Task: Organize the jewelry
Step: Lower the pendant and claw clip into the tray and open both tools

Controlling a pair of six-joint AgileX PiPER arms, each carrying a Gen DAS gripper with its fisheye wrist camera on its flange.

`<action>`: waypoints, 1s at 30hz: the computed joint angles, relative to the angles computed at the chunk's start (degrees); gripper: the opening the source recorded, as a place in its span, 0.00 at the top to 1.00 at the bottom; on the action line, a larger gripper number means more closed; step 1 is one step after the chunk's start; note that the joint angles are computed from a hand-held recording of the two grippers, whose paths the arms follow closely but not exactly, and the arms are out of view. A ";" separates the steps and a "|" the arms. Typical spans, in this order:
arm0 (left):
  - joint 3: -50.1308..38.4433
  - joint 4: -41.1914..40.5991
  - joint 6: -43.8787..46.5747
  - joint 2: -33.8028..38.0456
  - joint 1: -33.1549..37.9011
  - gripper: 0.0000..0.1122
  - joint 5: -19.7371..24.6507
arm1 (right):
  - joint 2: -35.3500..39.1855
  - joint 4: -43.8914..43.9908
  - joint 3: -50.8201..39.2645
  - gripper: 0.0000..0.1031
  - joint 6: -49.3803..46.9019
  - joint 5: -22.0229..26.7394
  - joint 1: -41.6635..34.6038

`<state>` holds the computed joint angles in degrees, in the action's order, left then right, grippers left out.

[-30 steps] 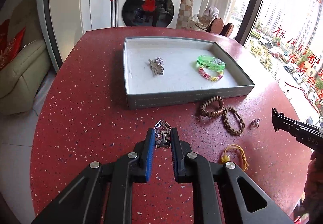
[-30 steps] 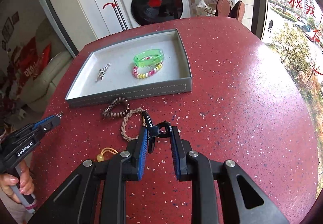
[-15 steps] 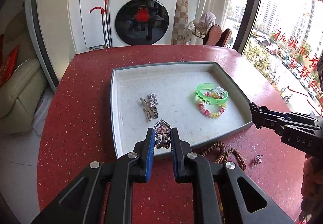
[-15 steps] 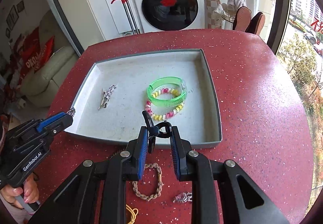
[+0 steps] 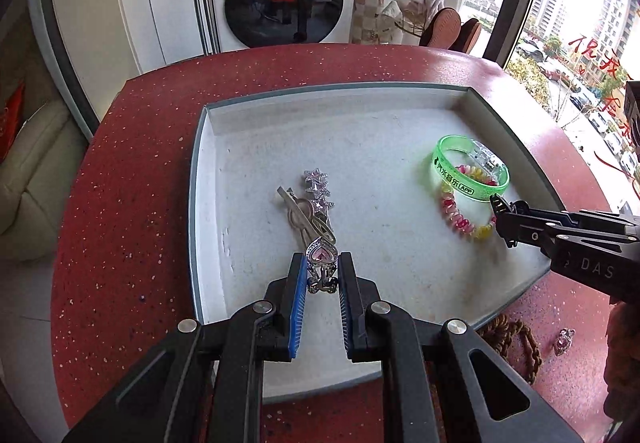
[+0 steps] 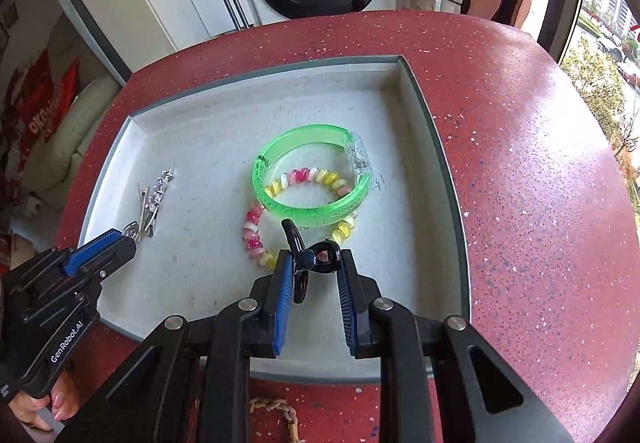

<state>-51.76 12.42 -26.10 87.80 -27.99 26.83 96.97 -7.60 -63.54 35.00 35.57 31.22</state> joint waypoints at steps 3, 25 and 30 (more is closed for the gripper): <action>-1.28 3.39 -3.59 1.98 -0.21 0.70 -0.16 | 1.30 -2.03 -1.38 0.76 1.47 -0.35 -0.33; 1.62 22.13 -23.70 0.97 -4.85 0.70 0.44 | -4.96 -2.89 3.22 0.43 3.60 -2.90 1.72; 2.65 23.65 -25.45 -2.09 -5.18 0.69 1.36 | -8.16 -3.91 4.85 0.39 5.83 -2.66 3.32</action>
<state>-49.12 36.07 -51.55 85.71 -33.17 28.19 88.81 -11.51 -58.69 40.83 32.91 34.54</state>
